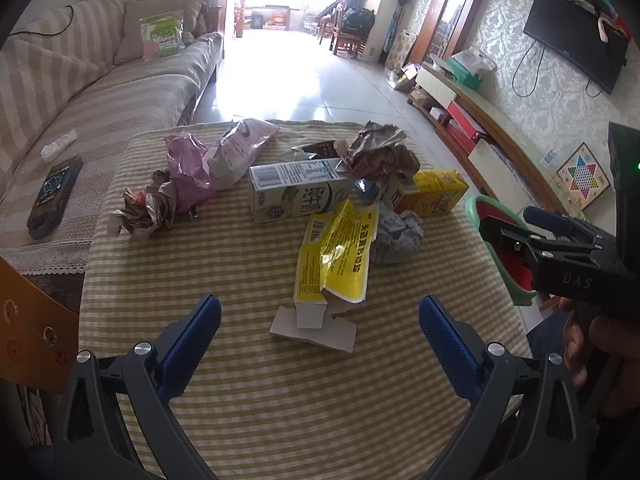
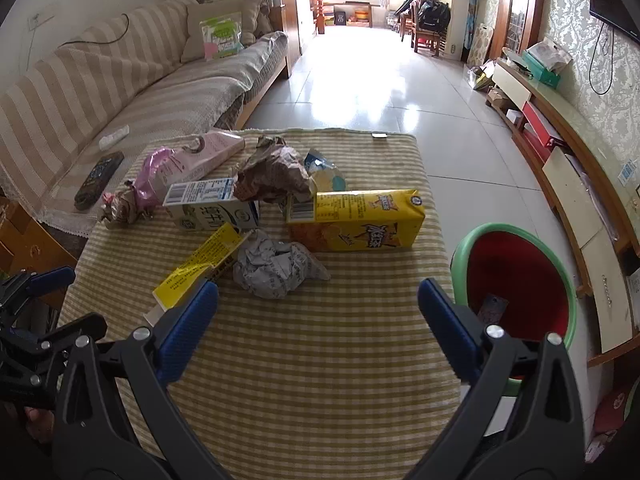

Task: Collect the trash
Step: 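Move both open tools back over the table, then grasp the yellow packet with the left tool while the right tool grasps the crumpled white paper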

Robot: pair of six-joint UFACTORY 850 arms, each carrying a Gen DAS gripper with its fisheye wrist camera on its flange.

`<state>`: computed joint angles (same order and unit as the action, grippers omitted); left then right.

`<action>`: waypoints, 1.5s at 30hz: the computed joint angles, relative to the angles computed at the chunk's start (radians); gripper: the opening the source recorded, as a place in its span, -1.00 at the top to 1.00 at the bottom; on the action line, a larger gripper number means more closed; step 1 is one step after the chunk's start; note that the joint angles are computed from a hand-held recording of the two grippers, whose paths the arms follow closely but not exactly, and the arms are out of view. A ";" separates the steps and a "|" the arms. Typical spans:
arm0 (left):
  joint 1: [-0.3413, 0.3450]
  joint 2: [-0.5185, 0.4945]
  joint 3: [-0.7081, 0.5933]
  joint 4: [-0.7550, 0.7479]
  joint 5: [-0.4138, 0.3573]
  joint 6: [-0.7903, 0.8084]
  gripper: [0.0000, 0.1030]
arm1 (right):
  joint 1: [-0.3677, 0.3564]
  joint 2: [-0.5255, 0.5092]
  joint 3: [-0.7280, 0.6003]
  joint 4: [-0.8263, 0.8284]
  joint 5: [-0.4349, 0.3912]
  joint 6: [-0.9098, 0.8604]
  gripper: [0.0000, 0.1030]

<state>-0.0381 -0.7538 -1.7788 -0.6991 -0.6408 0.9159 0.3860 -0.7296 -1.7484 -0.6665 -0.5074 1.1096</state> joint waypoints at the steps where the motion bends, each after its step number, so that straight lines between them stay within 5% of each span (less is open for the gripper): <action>1: -0.005 -0.009 -0.005 0.007 -0.001 0.005 -0.84 | -0.003 -0.010 -0.008 0.014 0.005 -0.017 -0.91; 14: -0.071 -0.169 -0.173 0.269 0.017 -0.139 -0.82 | -0.047 -0.120 -0.092 0.184 0.067 -0.250 -0.91; 22: -0.073 -0.246 -0.264 0.305 -0.021 -0.181 -0.32 | -0.065 -0.144 -0.105 0.338 0.114 -0.386 -0.91; 25: -0.052 -0.262 -0.287 0.259 -0.046 -0.193 0.27 | -0.065 -0.165 -0.131 0.398 0.115 -0.455 -0.91; 34: -0.010 -0.201 -0.202 0.174 -0.009 -0.165 0.37 | -0.050 -0.257 -0.257 0.491 0.063 -0.578 -0.91; 37: 0.002 -0.183 -0.178 0.153 0.002 -0.156 0.39 | -0.034 -0.277 -0.282 0.398 0.036 -0.514 -0.73; 41: 0.017 -0.181 -0.181 0.138 -0.001 -0.153 0.40 | -0.028 -0.253 -0.244 0.309 0.059 -0.413 -0.09; 45: 0.022 -0.162 -0.158 0.119 0.005 -0.131 0.41 | -0.032 -0.212 -0.188 0.313 0.085 -0.397 -0.01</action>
